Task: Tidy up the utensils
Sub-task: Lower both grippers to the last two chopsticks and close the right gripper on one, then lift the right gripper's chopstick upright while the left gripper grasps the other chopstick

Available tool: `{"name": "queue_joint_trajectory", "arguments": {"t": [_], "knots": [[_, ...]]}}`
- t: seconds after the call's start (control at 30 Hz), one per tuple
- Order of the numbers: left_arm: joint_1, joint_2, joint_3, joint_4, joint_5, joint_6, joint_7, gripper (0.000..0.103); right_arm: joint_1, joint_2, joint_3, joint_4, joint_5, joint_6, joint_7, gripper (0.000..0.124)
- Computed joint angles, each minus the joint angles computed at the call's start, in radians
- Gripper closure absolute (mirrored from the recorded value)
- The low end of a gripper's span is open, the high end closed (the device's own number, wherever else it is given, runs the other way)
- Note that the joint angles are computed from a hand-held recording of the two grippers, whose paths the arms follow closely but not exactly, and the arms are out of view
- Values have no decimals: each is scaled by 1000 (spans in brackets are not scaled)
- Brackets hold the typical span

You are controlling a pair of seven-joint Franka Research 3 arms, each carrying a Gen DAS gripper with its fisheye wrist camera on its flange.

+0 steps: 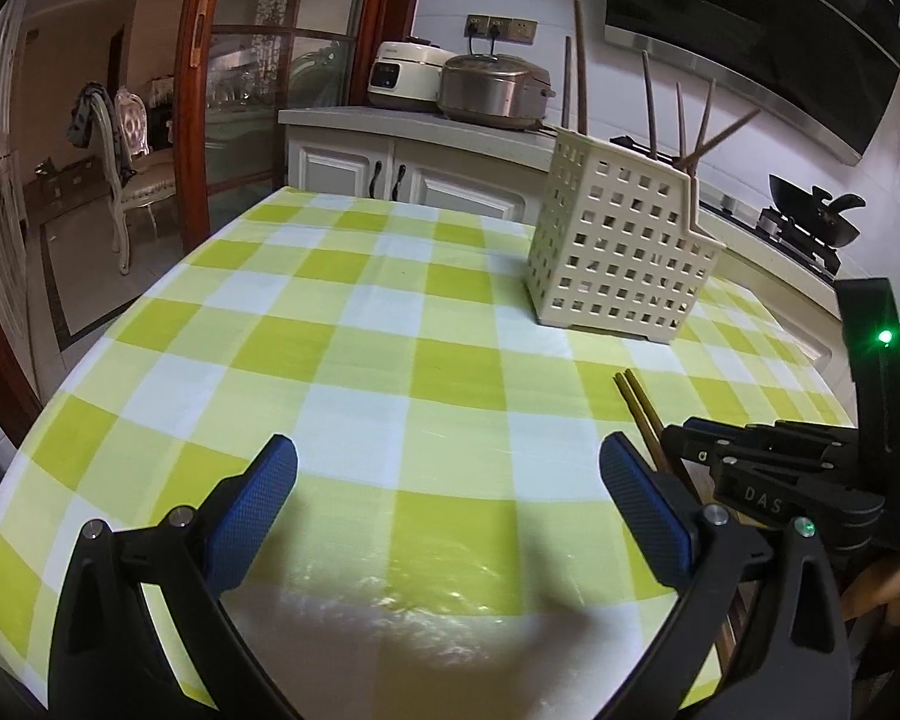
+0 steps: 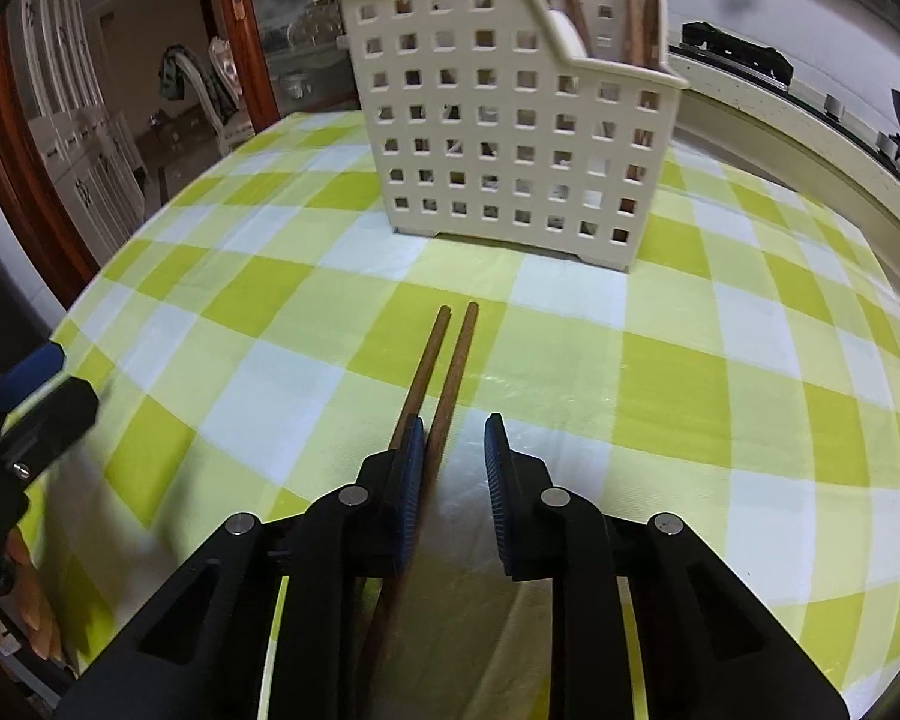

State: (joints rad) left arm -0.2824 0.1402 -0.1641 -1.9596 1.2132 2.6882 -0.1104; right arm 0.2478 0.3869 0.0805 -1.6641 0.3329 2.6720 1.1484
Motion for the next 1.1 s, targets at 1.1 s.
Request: {"name": "queue_joint_trajectory", "arguments": {"t": [1.1], "knots": [[-113, 339, -14, 446, -511, -153, 577, 38, -164, -178, 19, -216, 368, 120, -265, 118]]}}
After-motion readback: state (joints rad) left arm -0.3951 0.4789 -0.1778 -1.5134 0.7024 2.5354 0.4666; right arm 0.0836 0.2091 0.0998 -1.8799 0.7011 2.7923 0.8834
